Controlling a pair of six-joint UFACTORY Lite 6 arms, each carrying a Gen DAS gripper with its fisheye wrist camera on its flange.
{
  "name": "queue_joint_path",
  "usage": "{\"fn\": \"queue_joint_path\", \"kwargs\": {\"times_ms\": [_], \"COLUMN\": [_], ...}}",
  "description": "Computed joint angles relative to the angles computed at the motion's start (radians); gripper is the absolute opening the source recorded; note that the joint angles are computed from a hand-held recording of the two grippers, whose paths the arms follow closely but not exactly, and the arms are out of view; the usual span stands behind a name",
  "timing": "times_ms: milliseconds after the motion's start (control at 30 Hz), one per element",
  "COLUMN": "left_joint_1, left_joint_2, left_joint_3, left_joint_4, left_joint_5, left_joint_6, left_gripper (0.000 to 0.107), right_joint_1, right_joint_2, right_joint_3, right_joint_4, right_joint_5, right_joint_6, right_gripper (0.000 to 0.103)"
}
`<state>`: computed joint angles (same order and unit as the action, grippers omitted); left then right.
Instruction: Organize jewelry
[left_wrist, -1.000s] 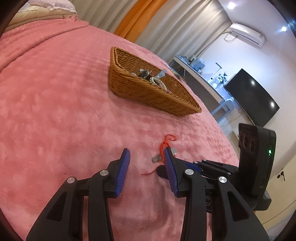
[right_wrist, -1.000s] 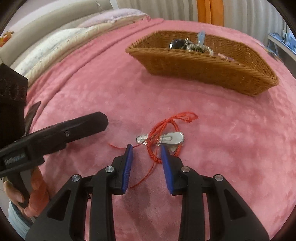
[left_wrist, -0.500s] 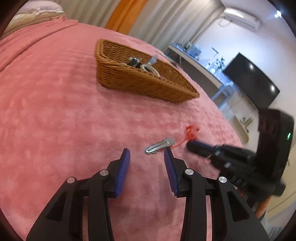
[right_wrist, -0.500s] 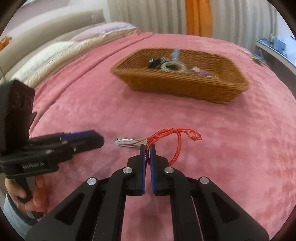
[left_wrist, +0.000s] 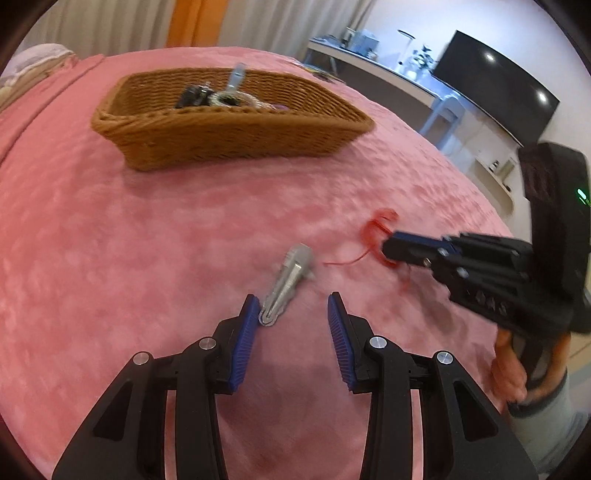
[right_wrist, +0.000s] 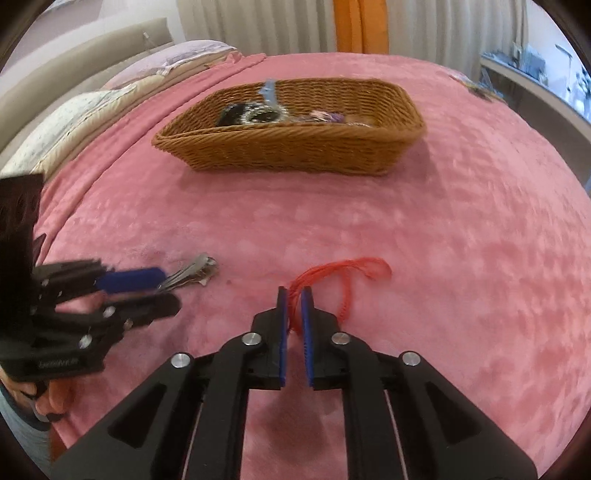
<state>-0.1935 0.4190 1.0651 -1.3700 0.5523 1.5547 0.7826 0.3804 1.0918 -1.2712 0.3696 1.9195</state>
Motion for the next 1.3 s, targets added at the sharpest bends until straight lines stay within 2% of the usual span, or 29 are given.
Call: {"fn": "queue_joint_path", "kwargs": {"times_ms": [100,167,233,333,400,500,533,600,667,733,800,833,867,900,933,1000,1067,1133,1200,1300], "left_joint_1": [0.007,0.003,-0.017,-0.096,-0.122,-0.151,-0.157,-0.164,-0.174,-0.211,-0.236,-0.244,-0.245,-0.236,-0.228,-0.208,-0.187,-0.177,-0.17,-0.134], "left_joint_2": [-0.026,-0.029,-0.033,-0.029,-0.01,0.0,-0.006,-0.016,-0.033,-0.048,-0.049,-0.054,-0.057,-0.057,-0.058,-0.068,-0.125,-0.179,-0.226,-0.314], "left_joint_3": [-0.038,-0.04,-0.034,-0.012,0.006,-0.003,-0.015,-0.026,-0.053,-0.073,-0.077,-0.083,-0.085,-0.087,-0.086,-0.101,-0.162,-0.206,-0.232,-0.259], "left_joint_4": [0.005,0.02,0.028,-0.001,-0.018,-0.151,-0.191,-0.232,-0.31,-0.433,-0.535,-0.6,-0.624,-0.605,-0.555,-0.577,-0.715,-0.762,-0.764,-0.674], "left_joint_5": [0.039,0.052,0.026,-0.115,-0.159,-0.217,-0.229,-0.244,-0.269,-0.332,-0.373,-0.39,-0.396,-0.385,-0.373,-0.341,-0.288,-0.263,-0.258,-0.213], "left_joint_6": [-0.014,-0.041,-0.064,-0.081,-0.08,0.04,0.077,0.118,0.2,0.326,0.437,0.502,0.526,0.507,0.454,0.474,0.624,0.674,0.672,0.586], "left_gripper": [0.036,0.036,0.036,0.036,0.036,0.036,0.036,0.036,0.036,0.035,0.035,0.033,0.025,0.02,0.011,0.012,0.012,0.012,0.012,0.012], "right_joint_1": [-0.013,-0.02,-0.013,-0.053,-0.084,-0.088,-0.085,-0.077,-0.062,-0.039,-0.026,-0.02,-0.012,-0.006,0.005,0.028,0.049,0.059,0.073,0.094], "right_joint_2": [-0.097,-0.169,-0.209,-0.244,-0.236,-0.17,-0.15,-0.085,-0.004,0.044,0.06,0.073,0.091,0.1,0.108,0.104,0.067,0.014,-0.057,-0.167], "right_joint_3": [-0.114,-0.194,-0.231,-0.258,-0.251,-0.198,-0.183,-0.134,-0.05,0.01,0.038,0.055,0.076,0.082,0.089,0.085,0.052,0.007,-0.034,-0.059], "right_joint_4": [-0.15,-0.271,-0.295,-0.281,-0.262,-0.201,-0.205,-0.206,-0.097,-0.014,0.013,0.032,0.058,0.061,0.061,0.042,-0.008,-0.033,-0.043,-0.036], "right_joint_5": [-0.028,-0.032,0.009,0.006,0.004,0.027,0.02,0.003,0.016,0.077,0.09,0.098,0.111,0.117,0.129,0.16,0.197,0.204,0.231,0.277], "right_joint_6": [0.188,0.332,0.37,0.354,0.34,0.269,0.268,0.254,0.133,0.046,-0.001,-0.03,-0.069,-0.08,-0.085,-0.064,0.003,0.049,0.07,0.05], "right_gripper": [0.031,0.057,0.057,0.057,0.057,0.057,0.057,0.05,0.035,0.032,0.03,0.02,0.009,0.006,0.004,0.003,0.003,0.003,0.003,0.003]}}
